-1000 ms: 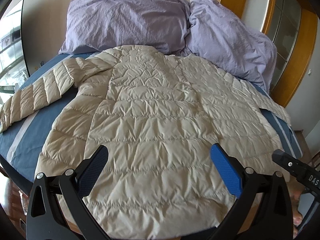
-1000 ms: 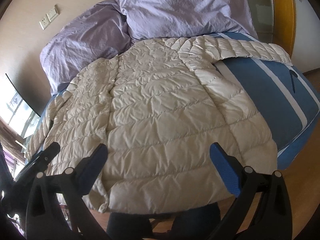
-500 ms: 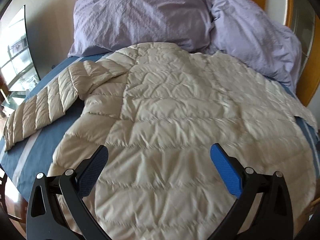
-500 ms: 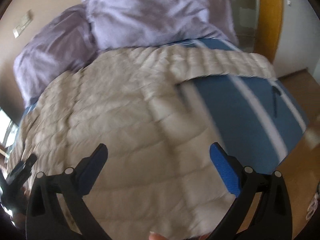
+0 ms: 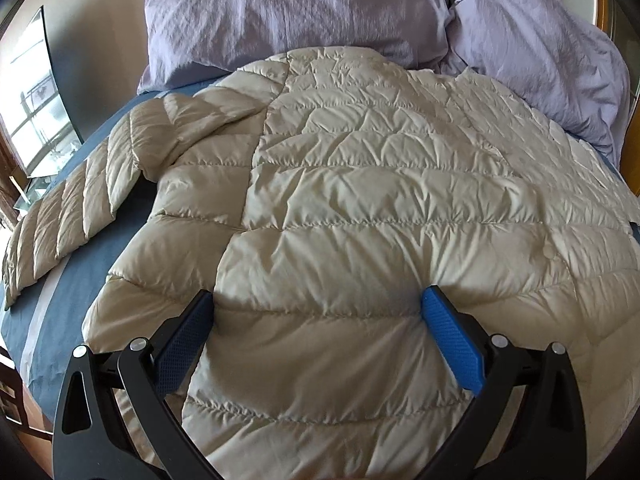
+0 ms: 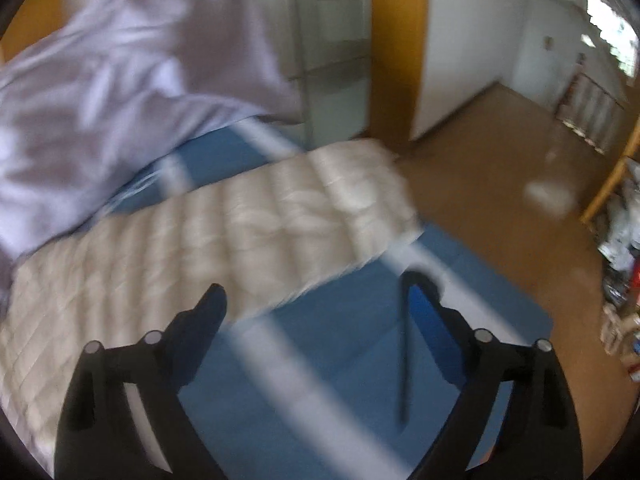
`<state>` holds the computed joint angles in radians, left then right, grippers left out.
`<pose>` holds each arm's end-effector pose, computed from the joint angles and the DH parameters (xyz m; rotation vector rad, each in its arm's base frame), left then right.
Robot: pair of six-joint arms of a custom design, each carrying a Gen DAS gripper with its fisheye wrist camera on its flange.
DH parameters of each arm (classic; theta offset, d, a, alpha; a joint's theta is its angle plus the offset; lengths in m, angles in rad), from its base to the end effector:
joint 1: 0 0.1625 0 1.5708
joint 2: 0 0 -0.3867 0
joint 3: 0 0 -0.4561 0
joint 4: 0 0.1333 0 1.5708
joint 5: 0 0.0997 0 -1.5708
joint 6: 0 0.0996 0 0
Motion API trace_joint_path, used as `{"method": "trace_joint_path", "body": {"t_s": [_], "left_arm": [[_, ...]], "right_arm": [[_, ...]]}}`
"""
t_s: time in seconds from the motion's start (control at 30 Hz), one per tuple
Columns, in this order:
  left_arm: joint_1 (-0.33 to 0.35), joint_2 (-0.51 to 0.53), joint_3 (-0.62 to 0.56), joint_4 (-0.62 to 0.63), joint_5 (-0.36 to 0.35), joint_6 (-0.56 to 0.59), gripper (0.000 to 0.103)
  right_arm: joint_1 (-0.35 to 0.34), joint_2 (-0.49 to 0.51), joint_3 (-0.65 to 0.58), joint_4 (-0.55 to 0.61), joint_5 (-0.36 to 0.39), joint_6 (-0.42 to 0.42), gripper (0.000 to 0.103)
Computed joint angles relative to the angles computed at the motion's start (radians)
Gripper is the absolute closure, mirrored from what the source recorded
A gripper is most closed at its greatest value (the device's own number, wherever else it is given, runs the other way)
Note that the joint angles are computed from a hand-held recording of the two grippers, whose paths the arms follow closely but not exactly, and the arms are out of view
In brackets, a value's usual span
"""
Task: Fold large clothes
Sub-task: 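Grasp the jacket sleeve cuff with the right tool and lift it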
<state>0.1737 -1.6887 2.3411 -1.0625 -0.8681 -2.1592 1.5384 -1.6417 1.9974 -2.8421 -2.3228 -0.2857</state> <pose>-0.2485 -0.2443 0.1479 -0.2896 1.9806 -0.9608 0.0484 -0.5204 0.4241 -0.1413 -2.1554 0.8989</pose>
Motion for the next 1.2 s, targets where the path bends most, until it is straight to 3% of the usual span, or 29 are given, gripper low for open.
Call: {"method": "trace_joint_path", "body": {"t_s": [0.27, 0.47, 0.53, 0.57, 0.6, 0.63, 0.67, 0.8, 0.9, 1.03, 1.2], "left_arm": [[0.013, -0.002, 0.0, -0.012, -0.002, 0.014, 0.001], [0.013, -0.004, 0.001, -0.013, -0.002, 0.015, 0.001], [0.013, -0.004, 0.001, -0.013, -0.002, 0.015, 0.001], [0.013, -0.003, 0.001, -0.013, -0.002, 0.014, 0.001], [0.012, -0.004, 0.002, -0.014, -0.001, 0.014, 0.001], [0.013, -0.004, 0.002, -0.015, 0.0, 0.014, 0.001], [0.013, -0.004, 0.002, -0.014, -0.001, 0.014, 0.001], [0.013, -0.005, 0.002, -0.014, -0.001, 0.013, 0.001], [0.013, -0.003, 0.001, -0.013, -0.001, 0.013, 0.001], [0.012, -0.004, 0.002, -0.013, -0.001, 0.013, 0.001], [0.012, -0.005, 0.003, -0.014, -0.001, 0.013, 0.001]], "right_arm": [[-0.099, 0.099, -0.128, -0.02, -0.011, 0.055, 0.026], [-0.133, 0.098, -0.125, 0.015, 0.043, 0.063, 0.045], [-0.13, 0.109, -0.112, -0.048, 0.038, 0.029, 0.064], [-0.134, 0.105, -0.105, -0.058, 0.062, 0.016, 0.071], [-0.139, 0.091, -0.095, -0.047, 0.099, 0.019, 0.085], [-0.145, 0.08, -0.092, -0.022, 0.135, 0.034, 0.093], [-0.143, 0.073, -0.085, -0.021, 0.135, 0.04, 0.093], [-0.079, 0.095, -0.061, -0.172, 0.095, -0.064, 0.095], [-0.015, 0.094, -0.035, -0.236, 0.11, -0.145, 0.095], [0.076, 0.111, -0.01, -0.24, 0.161, -0.201, 0.095], [0.177, 0.139, 0.028, -0.142, 0.204, -0.196, 0.095]]}}
